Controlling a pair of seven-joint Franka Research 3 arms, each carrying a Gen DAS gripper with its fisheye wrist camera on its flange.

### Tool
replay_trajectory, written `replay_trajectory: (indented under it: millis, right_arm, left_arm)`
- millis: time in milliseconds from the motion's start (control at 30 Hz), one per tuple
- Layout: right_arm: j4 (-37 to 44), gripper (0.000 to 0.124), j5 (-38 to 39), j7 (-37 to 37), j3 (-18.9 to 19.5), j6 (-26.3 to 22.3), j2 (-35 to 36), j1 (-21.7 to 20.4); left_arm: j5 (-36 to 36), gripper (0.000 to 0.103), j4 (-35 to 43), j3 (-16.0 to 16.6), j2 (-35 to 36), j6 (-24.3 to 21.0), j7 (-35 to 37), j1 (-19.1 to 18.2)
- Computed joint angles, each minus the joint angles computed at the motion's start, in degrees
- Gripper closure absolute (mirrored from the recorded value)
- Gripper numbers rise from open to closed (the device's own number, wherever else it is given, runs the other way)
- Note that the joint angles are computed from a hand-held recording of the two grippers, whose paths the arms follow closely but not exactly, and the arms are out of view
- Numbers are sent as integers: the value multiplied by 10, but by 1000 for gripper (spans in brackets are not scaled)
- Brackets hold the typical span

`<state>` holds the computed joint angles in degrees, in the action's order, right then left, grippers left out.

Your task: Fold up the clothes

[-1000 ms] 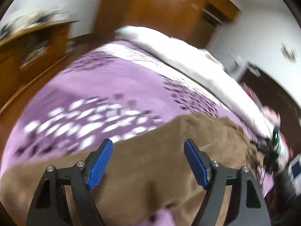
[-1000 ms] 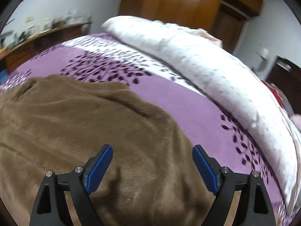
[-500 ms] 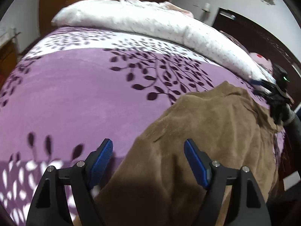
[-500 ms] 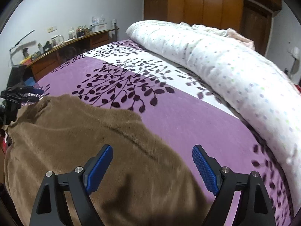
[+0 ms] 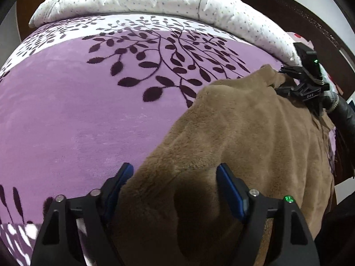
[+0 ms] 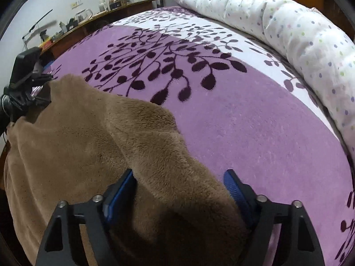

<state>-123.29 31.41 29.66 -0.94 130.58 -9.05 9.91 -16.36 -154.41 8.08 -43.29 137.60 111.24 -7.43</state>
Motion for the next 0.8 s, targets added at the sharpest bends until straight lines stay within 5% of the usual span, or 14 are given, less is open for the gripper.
replay_trajectory:
  millis: [33,100,233,333,533,700,800]
  right_arm:
    - [-1,68,7,2,-1,-1,-2,0]
    - [-22,102,11,10,3,25,-22,2]
    - [-104,111,-11,-4,27,173,-91,25]
    - [-110,112,-14,13,25,247,-101,40]
    - [-85,112,-95,101,39,273,-52,27]
    - [-68,111,-105,127,22,244,-11,31]
    - [-50,93,-75,112,10,212,2,32]
  left_arm:
    - [3,64,2,-8,2,0,-11,5]
    - [-4,87,9,-11,4,3,-37,9]
    - [35,91,11,-42,0,53,-81,27]
    - [54,91,33,-35,15,98,-102,30]
    - [83,90,55,-30,76,128,-106,23]
    - [76,82,42,-21,113,154,-102,15]
    - [56,73,48,-9,119,147,-93,7]
